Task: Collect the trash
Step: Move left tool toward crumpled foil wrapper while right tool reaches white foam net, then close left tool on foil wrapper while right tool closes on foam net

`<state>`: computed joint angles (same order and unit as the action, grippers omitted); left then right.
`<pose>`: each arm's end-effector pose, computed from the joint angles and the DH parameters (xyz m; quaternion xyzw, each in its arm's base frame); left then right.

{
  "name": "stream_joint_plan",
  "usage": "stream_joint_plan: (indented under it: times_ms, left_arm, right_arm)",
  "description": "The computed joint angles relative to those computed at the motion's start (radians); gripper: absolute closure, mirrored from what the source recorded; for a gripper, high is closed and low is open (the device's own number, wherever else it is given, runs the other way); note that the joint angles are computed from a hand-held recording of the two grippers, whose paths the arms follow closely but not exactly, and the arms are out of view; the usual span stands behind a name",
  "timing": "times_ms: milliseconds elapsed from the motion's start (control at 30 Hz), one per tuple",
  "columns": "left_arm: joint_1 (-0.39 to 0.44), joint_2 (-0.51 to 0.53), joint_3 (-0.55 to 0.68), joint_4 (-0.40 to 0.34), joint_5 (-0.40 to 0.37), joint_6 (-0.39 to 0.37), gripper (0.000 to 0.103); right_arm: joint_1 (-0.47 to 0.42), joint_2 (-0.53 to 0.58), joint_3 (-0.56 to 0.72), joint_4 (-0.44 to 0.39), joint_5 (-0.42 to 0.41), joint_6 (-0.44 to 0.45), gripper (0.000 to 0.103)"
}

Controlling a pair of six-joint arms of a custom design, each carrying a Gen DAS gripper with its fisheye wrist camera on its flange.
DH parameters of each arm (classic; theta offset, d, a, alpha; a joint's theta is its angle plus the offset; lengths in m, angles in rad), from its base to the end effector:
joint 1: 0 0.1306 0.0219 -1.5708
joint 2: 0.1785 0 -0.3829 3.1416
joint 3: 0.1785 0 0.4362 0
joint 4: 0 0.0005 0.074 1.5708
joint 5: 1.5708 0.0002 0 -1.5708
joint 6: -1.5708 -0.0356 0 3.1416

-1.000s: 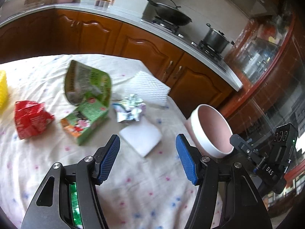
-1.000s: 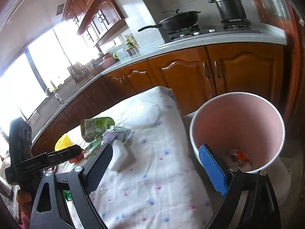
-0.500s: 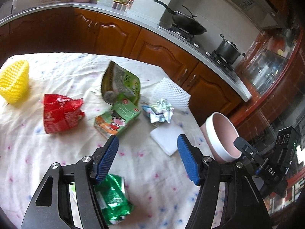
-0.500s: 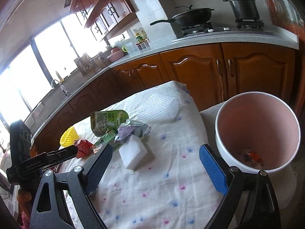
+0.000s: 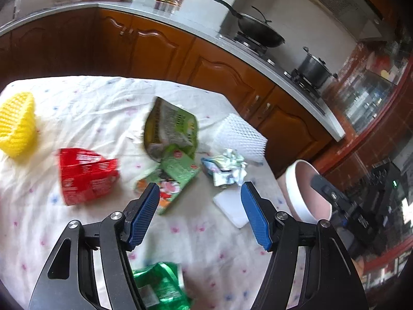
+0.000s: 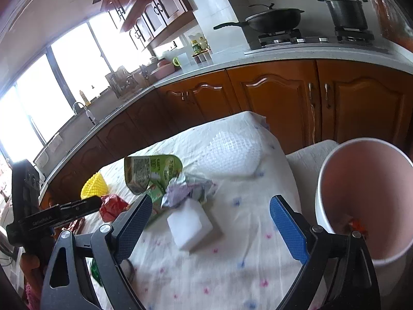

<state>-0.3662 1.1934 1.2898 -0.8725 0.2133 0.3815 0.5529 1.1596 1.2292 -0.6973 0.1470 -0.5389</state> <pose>0.4247 -0.1715 0.4716 0.0342 0.9171 -0.2319 0.3223 0.3919 0.2351 0.4692 0.0271 0.8887 0.1793 0.4212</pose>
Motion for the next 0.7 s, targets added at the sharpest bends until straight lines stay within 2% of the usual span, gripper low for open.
stream_joint_plan:
  times_ms: [233, 300, 367, 500, 567, 600, 633, 667, 700]
  left_arm:
    - [-0.061, 0.092, 0.083, -0.015, 0.007, -0.038, 0.037]
    - [-0.080, 0.127, 0.114, -0.028, -0.016, -0.048, 0.037]
    - [-0.094, 0.170, 0.151, -0.044, -0.033, -0.057, 0.037]
    - [-0.105, 0.243, 0.207, -0.074, -0.057, -0.064, 0.037]
    - [-0.109, 0.274, 0.231, -0.090, -0.066, -0.065, 0.037]
    - [-0.111, 0.291, 0.242, -0.100, -0.071, -0.066, 0.040]
    - [-0.112, 0.299, 0.247, -0.105, -0.070, -0.067, 0.054]
    - [-0.112, 0.308, 0.254, -0.114, -0.063, -0.070, 0.069]
    - [-0.109, 0.313, 0.257, -0.119, -0.049, -0.071, 0.073]
  right_arm:
    - [-0.072, 0.100, 0.068, 0.015, -0.076, 0.020, 0.011]
    - [-0.092, 0.138, 0.095, 0.008, -0.096, 0.023, 0.017]
    - [-0.108, 0.168, 0.116, -0.005, -0.113, 0.025, 0.032]
    - [-0.143, 0.230, 0.153, -0.025, -0.150, 0.015, 0.043]
    - [-0.160, 0.260, 0.170, -0.036, -0.172, 0.002, 0.054]
    - [-0.163, 0.269, 0.175, -0.038, -0.181, -0.002, 0.057]
    - [-0.167, 0.280, 0.181, -0.041, -0.191, -0.004, 0.064]
    - [-0.170, 0.288, 0.186, -0.044, -0.199, -0.003, 0.076]
    - [-0.173, 0.294, 0.188, -0.045, -0.213, -0.004, 0.085]
